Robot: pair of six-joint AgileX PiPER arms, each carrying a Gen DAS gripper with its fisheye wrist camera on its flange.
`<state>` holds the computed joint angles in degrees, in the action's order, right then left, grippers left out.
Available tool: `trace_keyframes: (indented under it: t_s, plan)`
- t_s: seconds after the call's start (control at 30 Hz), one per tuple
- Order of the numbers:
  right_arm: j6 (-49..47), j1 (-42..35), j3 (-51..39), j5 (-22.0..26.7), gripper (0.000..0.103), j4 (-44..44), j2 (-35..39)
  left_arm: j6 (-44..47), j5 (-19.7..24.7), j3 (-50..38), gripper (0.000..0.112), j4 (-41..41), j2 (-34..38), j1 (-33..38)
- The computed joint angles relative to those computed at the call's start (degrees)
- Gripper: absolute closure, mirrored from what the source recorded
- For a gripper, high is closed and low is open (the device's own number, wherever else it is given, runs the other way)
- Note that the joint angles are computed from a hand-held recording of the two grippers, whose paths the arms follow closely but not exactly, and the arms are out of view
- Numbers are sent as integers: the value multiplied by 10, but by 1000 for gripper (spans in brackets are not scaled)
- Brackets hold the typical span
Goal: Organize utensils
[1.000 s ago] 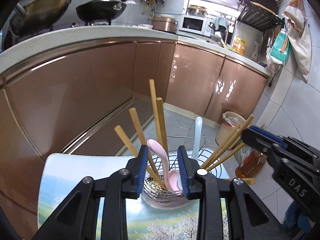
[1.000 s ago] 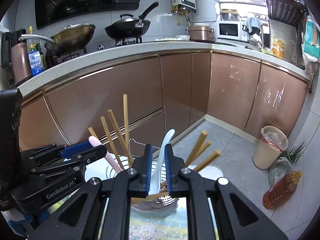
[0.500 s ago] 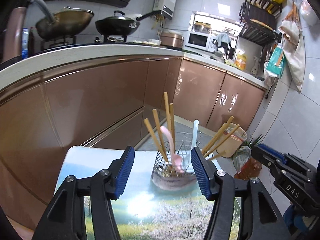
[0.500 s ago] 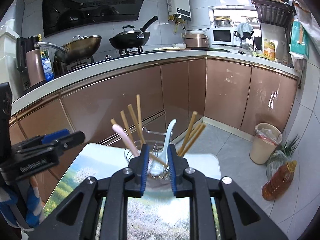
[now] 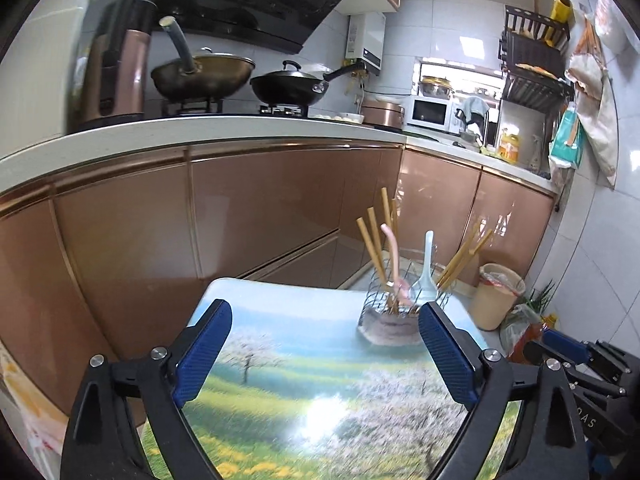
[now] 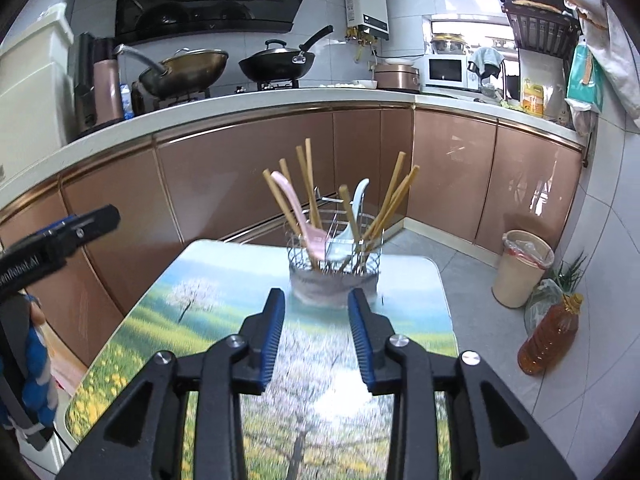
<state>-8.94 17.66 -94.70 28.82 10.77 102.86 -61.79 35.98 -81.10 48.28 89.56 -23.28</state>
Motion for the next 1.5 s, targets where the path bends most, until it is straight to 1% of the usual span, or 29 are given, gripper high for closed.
trace_keyframes:
  t_s: [0.07, 0.1, 0.2, 0.27, 0.3, 0.37, 0.43, 0.6, 0.73, 0.93, 1.1, 1.23, 1.3, 1.4, 1.5]
  plan:
    - [8, 6, 36, -19, 65, -6, -22, -26, 16, 31, 18, 33, -23, -11]
    - [19, 11, 59, -33, 61, -18, -37, -37, 24, 45, 18, 47, -34, -16]
    - [61, 27, 105, -61, 56, -67, -68, -58, 39, 80, 18, 76, -63, -26]
    - [86, 34, 125, -71, 53, -91, -80, -77, 49, 108, 17, 97, -85, -35]
    - [96, 37, 132, -76, 50, -99, -85, -81, 55, 114, 17, 101, -91, -38]
    - [122, 42, 149, -86, 47, -122, -94, -89, 60, 135, 16, 108, -106, -40]
    - [151, 45, 161, -96, 45, -146, -99, -106, 70, 152, 15, 122, -116, -47]
    - [208, 50, 185, -117, 35, -192, -102, -121, 82, 179, 15, 135, -127, -47]
    - [233, 47, 193, -125, 32, -214, -94, -148, 91, 197, 12, 158, -133, -49]
    - [255, 41, 183, -128, 32, -233, -71, -178, 73, 218, 12, 188, -133, -37]
    - [311, 43, 171, -127, 32, -285, -50, -188, 46, 223, 12, 197, -123, -19]
    - [318, 42, 159, -122, 32, -290, -30, -198, 24, 225, 12, 204, -111, -3]
    - [323, 42, 153, -120, 32, -294, -20, -198, 13, 227, 12, 204, -106, 4]
    - [354, 43, 152, -123, 32, -327, -12, -193, -3, 227, 12, 201, -100, 18]
    - [358, 41, 152, -128, 32, -328, -5, -189, -14, 226, 12, 198, -93, 26]
